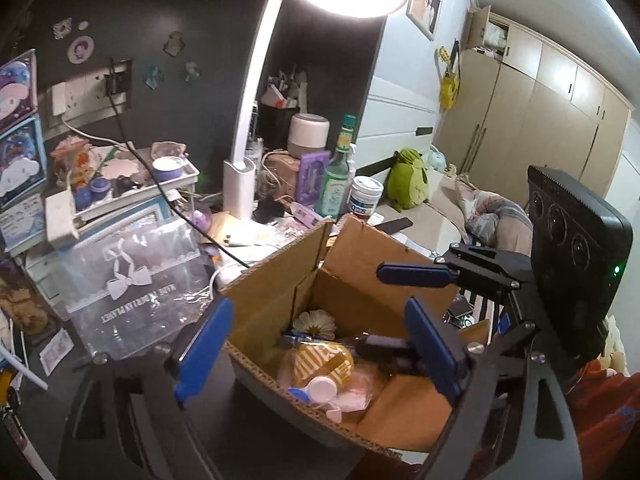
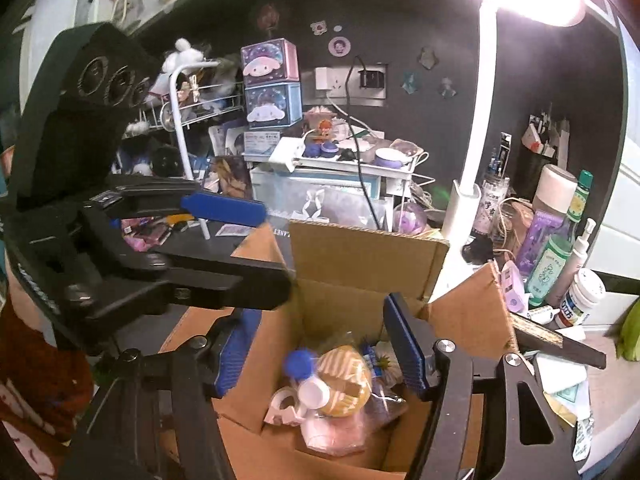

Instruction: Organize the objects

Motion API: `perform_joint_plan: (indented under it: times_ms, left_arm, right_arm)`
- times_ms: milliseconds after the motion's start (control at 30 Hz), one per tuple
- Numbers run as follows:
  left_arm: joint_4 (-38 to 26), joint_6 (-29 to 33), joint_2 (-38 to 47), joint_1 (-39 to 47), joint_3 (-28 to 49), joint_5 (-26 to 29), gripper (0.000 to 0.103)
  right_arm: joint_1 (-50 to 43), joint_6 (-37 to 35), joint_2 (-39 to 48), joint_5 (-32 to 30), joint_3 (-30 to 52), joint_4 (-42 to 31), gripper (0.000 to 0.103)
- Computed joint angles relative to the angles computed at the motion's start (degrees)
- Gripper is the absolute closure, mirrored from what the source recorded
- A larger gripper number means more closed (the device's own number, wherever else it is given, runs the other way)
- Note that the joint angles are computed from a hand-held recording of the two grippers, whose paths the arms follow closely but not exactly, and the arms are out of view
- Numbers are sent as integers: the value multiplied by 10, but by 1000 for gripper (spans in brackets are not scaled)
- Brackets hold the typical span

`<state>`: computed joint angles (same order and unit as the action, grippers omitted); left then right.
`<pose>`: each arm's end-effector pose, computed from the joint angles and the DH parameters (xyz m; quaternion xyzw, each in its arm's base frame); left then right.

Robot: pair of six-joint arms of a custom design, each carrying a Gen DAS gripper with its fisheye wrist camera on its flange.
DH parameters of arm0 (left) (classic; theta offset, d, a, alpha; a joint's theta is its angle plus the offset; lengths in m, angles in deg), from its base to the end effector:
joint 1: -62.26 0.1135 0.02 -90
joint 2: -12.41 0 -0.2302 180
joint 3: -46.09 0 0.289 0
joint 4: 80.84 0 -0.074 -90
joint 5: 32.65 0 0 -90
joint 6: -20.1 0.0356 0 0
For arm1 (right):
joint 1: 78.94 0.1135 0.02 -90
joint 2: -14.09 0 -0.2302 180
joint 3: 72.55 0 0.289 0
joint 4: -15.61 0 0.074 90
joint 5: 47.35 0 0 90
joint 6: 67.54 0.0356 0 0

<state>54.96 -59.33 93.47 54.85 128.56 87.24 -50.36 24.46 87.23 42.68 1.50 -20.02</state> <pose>0.3449 -0.0627 0.2768 0.2403 0.8583 -0.2256 0.3933 0.2918 0.1589 0.2760 -0.2035 0.8622 0.1221 0.4476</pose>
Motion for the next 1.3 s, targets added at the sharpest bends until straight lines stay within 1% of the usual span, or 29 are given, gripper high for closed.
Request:
perform_joint_plan:
  times_ms: [100,133,200,267,300,433,533,667,767,833,933,1033,1100,1300]
  left_arm:
    - [8,-6,-17,6,-14,-7,13]
    - [11,-7,-26,9,-21,-10,11]
    - [21,-11,-48,16,-40,-11,7]
    - [31,-17,-73,26,-61,-12,5]
    - [37,-19,-85,30,-70,-14,1]
    - [54,-20,-145,48,-118,-22,1]
    - [61,-24,-184,59,-148,-38,1]
    - [82,-44,-234,70,-191,-75,1]
    - [98,-68,-259,75,-216,-114,1]
    - [105,-82,-265,85,-225,-116,1]
    - [108,-98,-269,99,-236,-111,1]
    - [119,-114,-272,100,-247,-138,1]
    - [123,-116,-270,101,-250,-149,1]
    - [127,-118,-248,109,-249,-155,1]
  right_arm:
    - [0,2,-1,3,2,-2,41]
    - [1,2,0,5,3,-2,39]
    - [8,1,-3,18,2,-1,33]
    - [13,-3,-7,30,0,3,24]
    - [16,-4,-10,35,-1,7,21]
    - [30,-7,-21,64,-10,25,5]
    - [38,-16,-27,78,-15,39,0]
    - [48,-24,-43,82,-36,81,0]
    - [47,-34,-50,67,-45,101,0]
    - [46,-43,-54,50,-50,115,0]
    - [49,-54,-48,42,-46,117,0]
    - [46,-61,-45,26,-47,118,0]
    - [43,-63,-39,16,-46,117,0]
    - [34,-54,-34,-7,-48,120,0]
